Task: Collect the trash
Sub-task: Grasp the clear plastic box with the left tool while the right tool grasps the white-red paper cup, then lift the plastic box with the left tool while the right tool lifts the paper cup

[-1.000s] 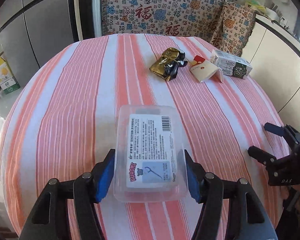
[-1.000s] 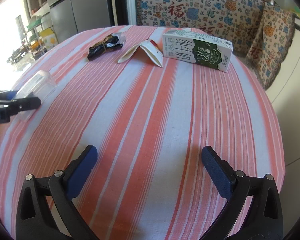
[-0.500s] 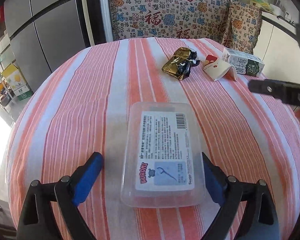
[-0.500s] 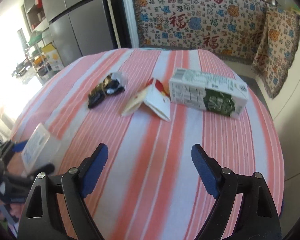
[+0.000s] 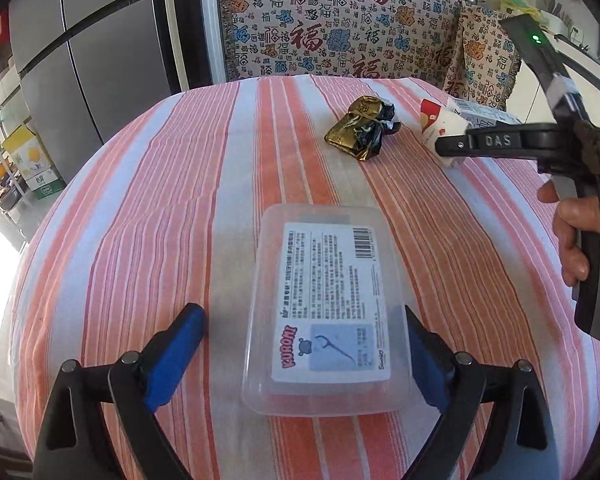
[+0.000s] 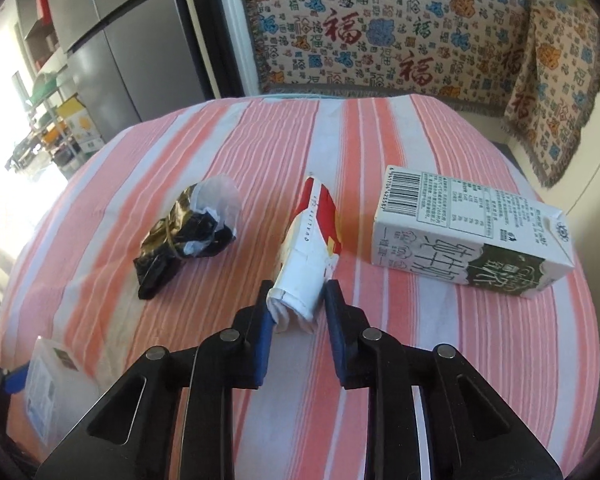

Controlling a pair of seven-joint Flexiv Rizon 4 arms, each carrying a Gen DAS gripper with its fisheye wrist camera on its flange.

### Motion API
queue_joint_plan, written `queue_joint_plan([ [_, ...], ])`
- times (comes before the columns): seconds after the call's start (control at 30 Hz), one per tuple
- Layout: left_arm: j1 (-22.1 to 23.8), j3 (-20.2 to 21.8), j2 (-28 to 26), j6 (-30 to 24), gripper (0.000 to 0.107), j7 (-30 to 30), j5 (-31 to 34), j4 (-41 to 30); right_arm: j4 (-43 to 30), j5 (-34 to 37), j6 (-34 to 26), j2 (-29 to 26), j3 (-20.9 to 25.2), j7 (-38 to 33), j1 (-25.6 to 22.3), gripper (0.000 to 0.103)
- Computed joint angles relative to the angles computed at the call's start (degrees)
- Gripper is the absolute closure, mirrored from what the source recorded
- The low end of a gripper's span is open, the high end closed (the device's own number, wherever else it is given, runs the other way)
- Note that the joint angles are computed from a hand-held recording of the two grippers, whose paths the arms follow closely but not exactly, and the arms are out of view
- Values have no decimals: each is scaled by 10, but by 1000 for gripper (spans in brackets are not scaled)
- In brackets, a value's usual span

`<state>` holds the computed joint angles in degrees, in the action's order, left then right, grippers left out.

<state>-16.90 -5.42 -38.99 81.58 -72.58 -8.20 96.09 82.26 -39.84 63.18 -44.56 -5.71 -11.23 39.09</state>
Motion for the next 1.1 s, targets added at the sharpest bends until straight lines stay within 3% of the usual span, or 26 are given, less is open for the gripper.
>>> queue_joint_plan([
  [0.2, -1, 2, 0, 0, 11, -1, 2, 0, 150, -73, 107, 87, -30, 84, 49, 80],
  [0.27, -4, 5, 0, 0, 11, -3, 3, -1, 188, -114, 122, 108, -41, 124, 69, 76],
  [0.3, -5, 7, 0, 0, 11, -4, 4, -2, 199, -133, 120, 114, -42, 140, 75, 66],
  [0.33, -6, 8, 0, -1, 11, -5, 5, -2, 205, -150, 110, 118, -41, 154, 80, 45],
  [0.37, -6, 7, 0, -1, 11, -5, 6, -2, 209, -169, 95, 119, -43, 168, 86, 37],
  [0.47, -5, 7, 0, -1, 11, -6, 7, -2, 201, -177, 71, 105, -17, 169, 71, 33],
  [0.57, -5, 7, -1, -1, 11, -6, 7, -3, 187, -186, 41, 96, 7, 160, 59, 21],
  [0.63, -6, 7, 0, -1, 11, -7, 8, -3, 175, -169, 18, 89, 27, 135, 49, 8],
  [0.7, -6, 8, 0, -1, 11, -7, 8, -3, 178, -165, 16, 90, 33, 143, 45, 3],
  [1.1, -1, 2, 0, -1, 11, -4, 6, -1, 179, -168, 12, 91, 39, 149, 39, 1],
])
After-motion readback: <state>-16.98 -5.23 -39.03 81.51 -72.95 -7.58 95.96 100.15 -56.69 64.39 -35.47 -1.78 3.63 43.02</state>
